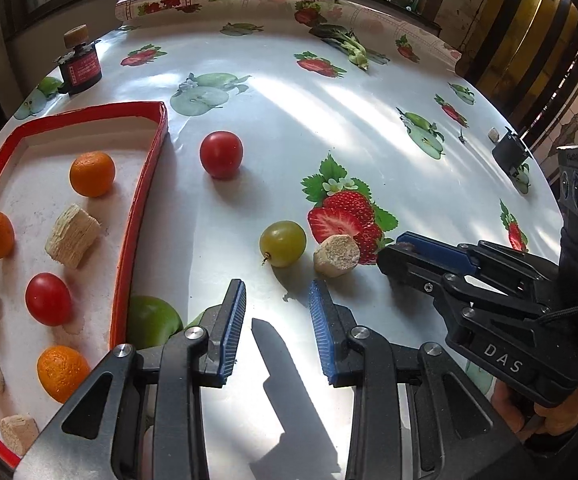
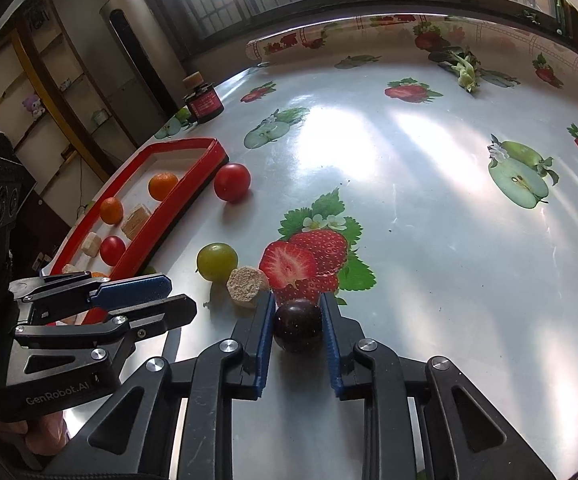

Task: Organize fruits
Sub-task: 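Grasp the dark plum with right tool while left tool grasps the green grape, then carry the plum and grape in both tools over the tray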

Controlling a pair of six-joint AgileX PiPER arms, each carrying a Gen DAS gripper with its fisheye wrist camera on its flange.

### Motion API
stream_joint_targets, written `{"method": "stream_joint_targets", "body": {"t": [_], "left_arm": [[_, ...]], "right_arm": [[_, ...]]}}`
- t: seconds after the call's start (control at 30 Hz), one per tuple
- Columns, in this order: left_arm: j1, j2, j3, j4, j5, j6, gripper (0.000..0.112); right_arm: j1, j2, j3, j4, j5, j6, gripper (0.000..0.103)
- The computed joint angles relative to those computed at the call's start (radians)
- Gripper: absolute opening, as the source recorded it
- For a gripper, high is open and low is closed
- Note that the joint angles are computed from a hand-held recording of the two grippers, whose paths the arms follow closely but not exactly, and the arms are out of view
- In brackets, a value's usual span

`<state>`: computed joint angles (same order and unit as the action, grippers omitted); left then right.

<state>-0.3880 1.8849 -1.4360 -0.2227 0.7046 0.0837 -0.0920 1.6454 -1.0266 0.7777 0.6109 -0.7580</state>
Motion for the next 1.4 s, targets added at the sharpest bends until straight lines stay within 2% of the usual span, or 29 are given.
{"method": "stream_joint_targets", "body": {"t": [0.23, 0.43, 0.5, 0.57, 0.97, 1.4], "left_arm": [[-0.014, 0.088, -0.104, 0.013, 0.020, -0.021, 0.030], [-0.024, 0.113, -0.133, 0.022, 0.002, -0.029, 0.030], [-0.029, 0.108, -0.127, 0.036, -0.005, -0.034, 0.026], [-0.029, 0.098, -0.115, 0.037, -0.011, -0.030, 0.023], [-0.003, -0.044, 0.046, -0.076, -0.063, 0.073, 0.023], [0.077, -0.182, 0.170, -0.125, -0.091, 0.133, 0.023]], "right_arm": [[-0.083, -0.076, 0.068, 0.071, 0.029, -0.069, 0.023], [-0.119, -0.106, 0.106, 0.077, 0.037, -0.080, 0.023], [-0.125, -0.114, 0.112, 0.083, 0.041, -0.083, 0.023], [-0.126, -0.124, 0.115, 0.084, 0.041, -0.082, 0.023], [-0.084, -0.187, 0.127, 0.056, 0.034, -0.041, 0.023], [0.012, -0.215, 0.109, -0.001, 0.010, 0.042, 0.023]]}}
